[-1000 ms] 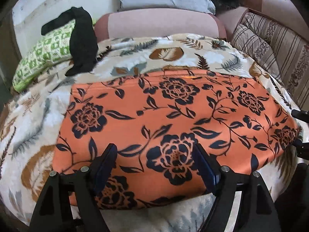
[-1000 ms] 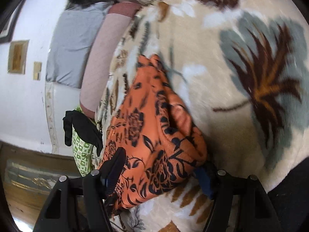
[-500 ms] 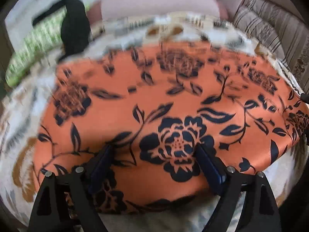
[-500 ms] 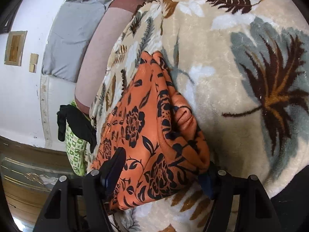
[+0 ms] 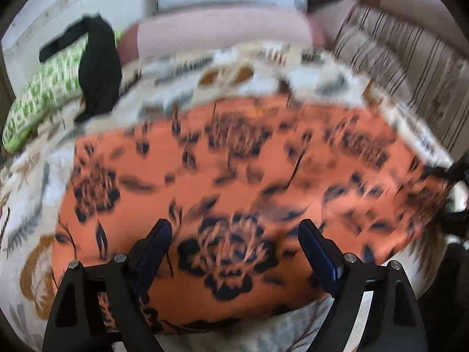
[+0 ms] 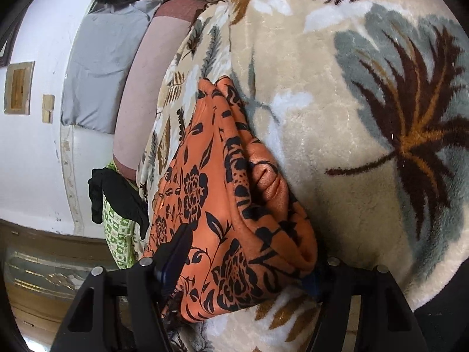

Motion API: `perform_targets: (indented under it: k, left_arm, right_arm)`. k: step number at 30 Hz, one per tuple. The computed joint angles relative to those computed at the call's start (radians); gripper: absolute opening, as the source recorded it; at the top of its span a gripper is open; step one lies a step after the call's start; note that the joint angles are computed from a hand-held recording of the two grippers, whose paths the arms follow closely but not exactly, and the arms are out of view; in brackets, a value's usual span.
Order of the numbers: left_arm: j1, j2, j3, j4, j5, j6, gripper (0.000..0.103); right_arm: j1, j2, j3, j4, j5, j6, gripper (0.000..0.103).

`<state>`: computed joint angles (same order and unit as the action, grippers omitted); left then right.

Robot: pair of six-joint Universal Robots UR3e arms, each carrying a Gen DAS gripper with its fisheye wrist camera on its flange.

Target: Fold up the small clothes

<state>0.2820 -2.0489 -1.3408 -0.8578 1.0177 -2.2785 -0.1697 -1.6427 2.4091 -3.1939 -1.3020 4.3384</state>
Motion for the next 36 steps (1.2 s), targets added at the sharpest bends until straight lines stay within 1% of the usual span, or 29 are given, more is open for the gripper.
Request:
perform_targets:
  k: [1,2,4,5,6,7,9,11,13,14,15,16,17,18,19,20,21,23,25,27,28,29,30,31,32,33,34,35,36]
  left_arm:
    - [-0.003,0.003,-0.026,0.048,0.008,0.001,0.088]
    - [-0.021,-0.016,-0.023,0.067,0.052,0.000,0.088]
    - [-0.060,-0.094,0.039,0.032,0.150,-0.003,0.089]
    - [-0.048,-0.098,0.027,0.047,0.121,0.004,0.090]
    - [-0.045,-0.079,0.019,0.044,0.120,0.003,0.090]
    - [-0.046,-0.070,0.037,0.014,0.122,-0.005,0.090]
    - [-0.015,-0.032,0.021,0.006,0.036,-0.023,0.090]
    - [-0.007,-0.037,0.017,0.049,0.009,-0.048,0.090]
    - [-0.033,-0.083,0.065,0.024,0.065,-0.059,0.090]
    - [-0.058,-0.124,0.093,0.014,0.133,-0.060,0.090]
    - [-0.060,-0.134,0.082,0.030,0.149,-0.043,0.090]
    - [-0.052,-0.112,0.030,0.092,0.129,-0.031,0.090]
    - [-0.055,-0.092,0.019,0.088,0.139,-0.025,0.090]
    - [-0.052,-0.084,0.035,0.049,0.134,-0.025,0.090]
    - [-0.038,-0.074,0.049,0.012,0.100,-0.033,0.090]
    - [-0.025,-0.058,0.038,0.033,0.064,-0.054,0.090]
    - [-0.024,-0.053,0.022,0.085,0.056,-0.074,0.090]
    - [-0.028,-0.056,-0.017,0.176,0.085,-0.089,0.090]
    - [-0.058,-0.126,0.054,0.123,0.183,-0.079,0.091]
    - [-0.049,-0.130,0.058,0.120,0.163,-0.068,0.092]
    - [-0.050,-0.120,0.084,0.072,0.169,-0.070,0.092]
    - [-0.039,-0.103,0.086,0.044,0.142,-0.077,0.092]
    - [-0.016,-0.077,0.062,0.054,0.086,-0.088,0.092]
    - [-0.007,-0.060,0.034,0.095,0.072,-0.093,0.092]
    - [-0.006,-0.053,0.010,0.138,0.089,-0.094,0.092]
    - [-0.013,-0.066,0.028,0.115,0.115,-0.087,0.092]
    - [-0.031,-0.116,0.088,0.032,0.162,-0.065,0.093]
    - [-0.031,-0.144,0.106,0.025,0.166,-0.063,0.096]
    - [-0.011,-0.130,0.082,0.045,0.123,-0.046,0.096]
  right_arm:
    - [0.001,0.004,-0.001,-0.002,-0.001,0.004,0.068]
    - [0.004,0.007,-0.003,-0.003,-0.005,0.010,0.068]
    - [0.012,0.013,-0.017,0.009,-0.013,0.001,0.068]
    - [0.012,0.013,-0.022,0.020,-0.010,-0.011,0.067]
    - [0.010,0.010,-0.022,0.027,-0.005,-0.017,0.059]
    - [0.007,0.000,-0.020,0.046,-0.003,-0.024,0.047]
    - [-0.004,-0.017,0.002,0.051,0.003,-0.028,0.041]
    - [-0.021,-0.016,0.038,-0.004,0.022,-0.010,0.040]
    - [-0.013,-0.018,0.039,-0.006,0.009,0.002,0.041]
    - [-0.013,-0.017,0.039,-0.008,0.013,0.003,0.042]
    - [-0.016,-0.014,0.043,-0.020,0.021,0.003,0.047]
    - [-0.015,-0.013,0.044,-0.023,0.021,0.003,0.048]
    - [-0.015,-0.014,0.044,-0.022,0.022,0.001,0.048]
    - [-0.020,-0.019,0.046,-0.017,0.027,-0.004,0.048]
    - [-0.021,-0.024,0.046,-0.010,0.029,-0.011,0.048]
    - [-0.020,-0.028,0.042,0.003,0.028,-0.022,0.048]
    - [-0.016,-0.029,0.032,0.020,0.024,-0.033,0.048]
    - [-0.005,-0.037,0.013,0.056,0.009,-0.043,0.045]
    - [0.014,-0.036,-0.018,0.100,-0.011,-0.059,0.043]
    - [0.018,-0.031,-0.023,0.108,-0.016,-0.060,0.041]
    - [0.017,-0.029,-0.023,0.107,-0.015,-0.059,0.041]
    - [0.013,-0.028,-0.025,0.111,-0.008,-0.064,0.041]
    - [0.009,-0.029,-0.026,0.116,-0.002,-0.069,0.042]
    - [0.005,-0.029,-0.020,0.106,-0.002,-0.062,0.043]
    - [0.004,-0.024,-0.020,0.098,-0.001,-0.050,0.044]
    - [0.004,-0.021,-0.028,0.107,-0.002,-0.052,0.044]
    - [0.013,-0.014,-0.054,0.133,-0.011,-0.073,0.044]
    - [0.024,-0.006,-0.089,0.169,-0.023,-0.102,0.040]
    - [0.034,0.004,-0.127,0.202,-0.028,-0.126,0.018]
